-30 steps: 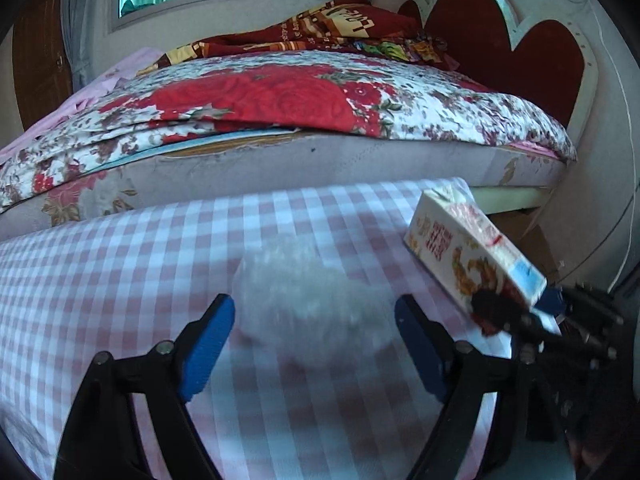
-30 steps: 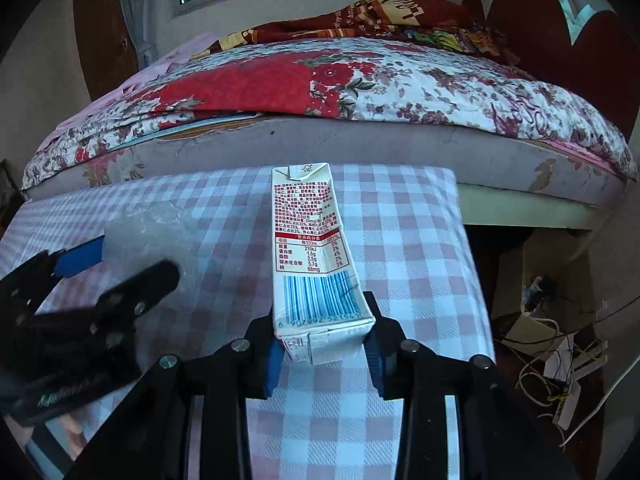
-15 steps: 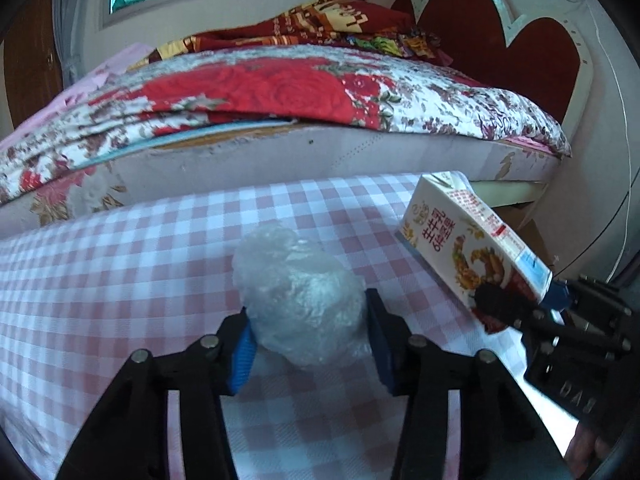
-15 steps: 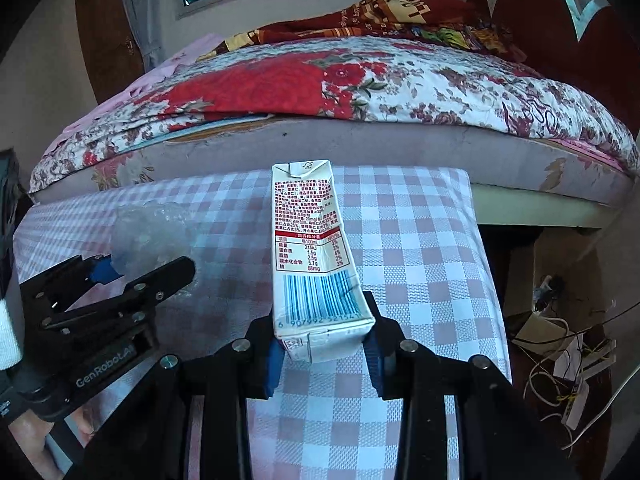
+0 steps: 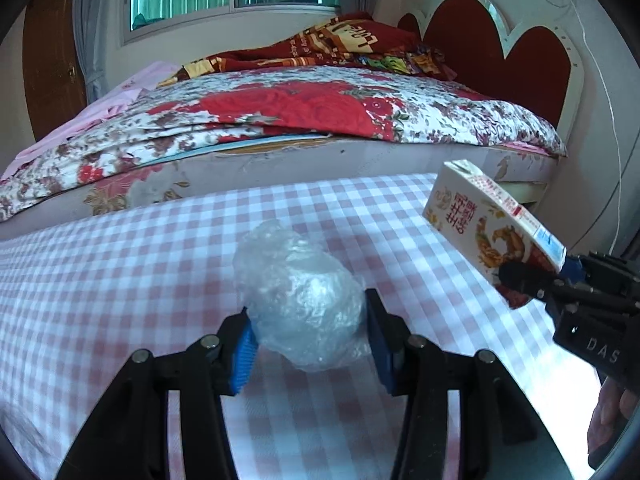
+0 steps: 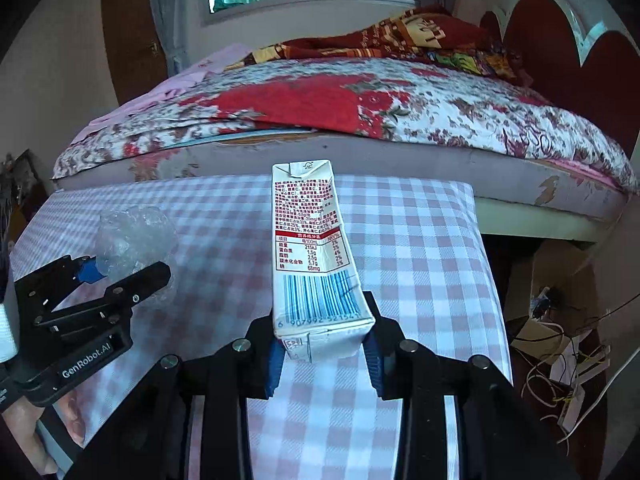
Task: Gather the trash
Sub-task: 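Carry the clear plastic wrap and milk carton over the black bin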
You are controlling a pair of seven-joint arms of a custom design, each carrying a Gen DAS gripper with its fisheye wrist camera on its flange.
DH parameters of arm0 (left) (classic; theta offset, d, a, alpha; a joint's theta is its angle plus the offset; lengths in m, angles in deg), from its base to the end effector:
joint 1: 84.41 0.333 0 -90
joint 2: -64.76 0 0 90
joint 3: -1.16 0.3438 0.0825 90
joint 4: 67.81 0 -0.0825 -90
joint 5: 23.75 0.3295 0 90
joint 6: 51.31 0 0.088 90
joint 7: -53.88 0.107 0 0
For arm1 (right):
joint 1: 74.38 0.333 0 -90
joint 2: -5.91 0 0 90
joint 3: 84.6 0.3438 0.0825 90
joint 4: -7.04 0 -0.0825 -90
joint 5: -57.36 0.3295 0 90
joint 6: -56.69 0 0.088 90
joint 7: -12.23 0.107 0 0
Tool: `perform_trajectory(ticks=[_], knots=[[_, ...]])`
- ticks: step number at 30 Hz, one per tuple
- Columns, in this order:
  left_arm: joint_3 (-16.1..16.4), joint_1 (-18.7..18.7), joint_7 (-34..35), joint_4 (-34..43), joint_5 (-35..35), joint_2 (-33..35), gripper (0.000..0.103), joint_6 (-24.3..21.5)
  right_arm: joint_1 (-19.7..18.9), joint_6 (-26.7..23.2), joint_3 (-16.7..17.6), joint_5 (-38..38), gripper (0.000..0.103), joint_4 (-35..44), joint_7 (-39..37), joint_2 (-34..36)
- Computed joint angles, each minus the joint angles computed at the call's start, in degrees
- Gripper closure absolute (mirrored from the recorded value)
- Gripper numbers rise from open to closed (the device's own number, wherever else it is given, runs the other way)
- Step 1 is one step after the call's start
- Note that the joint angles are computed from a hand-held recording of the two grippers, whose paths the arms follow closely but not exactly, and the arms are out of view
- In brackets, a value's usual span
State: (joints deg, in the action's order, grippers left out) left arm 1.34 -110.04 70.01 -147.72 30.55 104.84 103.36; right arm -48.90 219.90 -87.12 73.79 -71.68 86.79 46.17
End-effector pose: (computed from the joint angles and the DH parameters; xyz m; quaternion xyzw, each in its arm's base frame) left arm 0.6537 -0.3422 0.3995 -0.6744 0.6155 -0.2893 0.2875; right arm 0.6923 0.2886 0.4381 -0.7830 0.4908 -0.1874 0.3331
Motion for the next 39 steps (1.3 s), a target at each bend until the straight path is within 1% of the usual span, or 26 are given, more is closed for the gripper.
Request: perform_trajectory(ticks=[3, 6, 13, 17, 20, 23, 26, 27, 30, 35, 39], knots=[[1.2, -1.5, -3.0, -3.5, 2.9, -2.7, 0.053, 0.2, -0.3, 2.8, 1.2, 1.3, 0.067, -5.5, -1.1, -3.5], [1.3, -2.4, -6.0, -6.4, 5.9, -5.2, 0.053, -0.6, -0.1, 4.8, 1.7, 2.5, 0.067, -10.8, -1.9, -7.1], [-1.0, -3.7, -12.6, -11.6, 12.2, -10.5, 0.053, -3.6, 0.9, 9.8, 1.5, 4.0, 0.067, -22.6, -3.3, -15.5], [-2.8, -4.4, -15.9, -13.4, 15.9, -12.8, 0.053, -5.3, 0.1, 11.4, 2.6, 5.5, 0.067, -27.6, -4.5, -19.6], [-4.4, -5.1, -15.5, -13.6, 17.3, -13.7, 0.053, -7.3, -0.6, 12.6, 3.4, 6.8, 0.067, -30.8, -5.3, -22.2], [-5.6, -5.4, -16.7, -14.6, 18.6, -14.9, 0.053, -7.6, -1.3, 14.1, 4.2, 8.1, 0.067, -34.7, -6.2, -25.2], [-6.5, -5.9, -17.8, -15.4, 20.0, -16.1, 0.053, -7.9, -3.2, 16.1, 6.2, 10.9, 0.067, -39.0, -8.4, -28.5], [-6.8, -6.0, -18.1, -15.6, 20.4, -16.4, 0.053, -8.1, -3.2, 16.7, 6.2, 11.2, 0.067, -40.2, -8.6, -29.5], [-7.7, -6.6, -18.7, -15.7, 21.3, -17.1, 0.053, -8.5, -4.7, 18.1, 7.5, 13.9, 0.067, -43.9, -10.7, -32.8], [-9.0, -7.9, -19.0, -15.4, 22.4, -17.4, 0.053, -9.1, -6.2, 19.3, 8.7, 18.4, 0.067, -48.3, -14.4, -37.2], [-9.6, -9.0, -18.5, -14.5, 22.4, -17.0, 0.053, -9.0, -6.3, 20.7, 8.8, 23.3, 0.067, -51.4, -18.0, -40.5]])
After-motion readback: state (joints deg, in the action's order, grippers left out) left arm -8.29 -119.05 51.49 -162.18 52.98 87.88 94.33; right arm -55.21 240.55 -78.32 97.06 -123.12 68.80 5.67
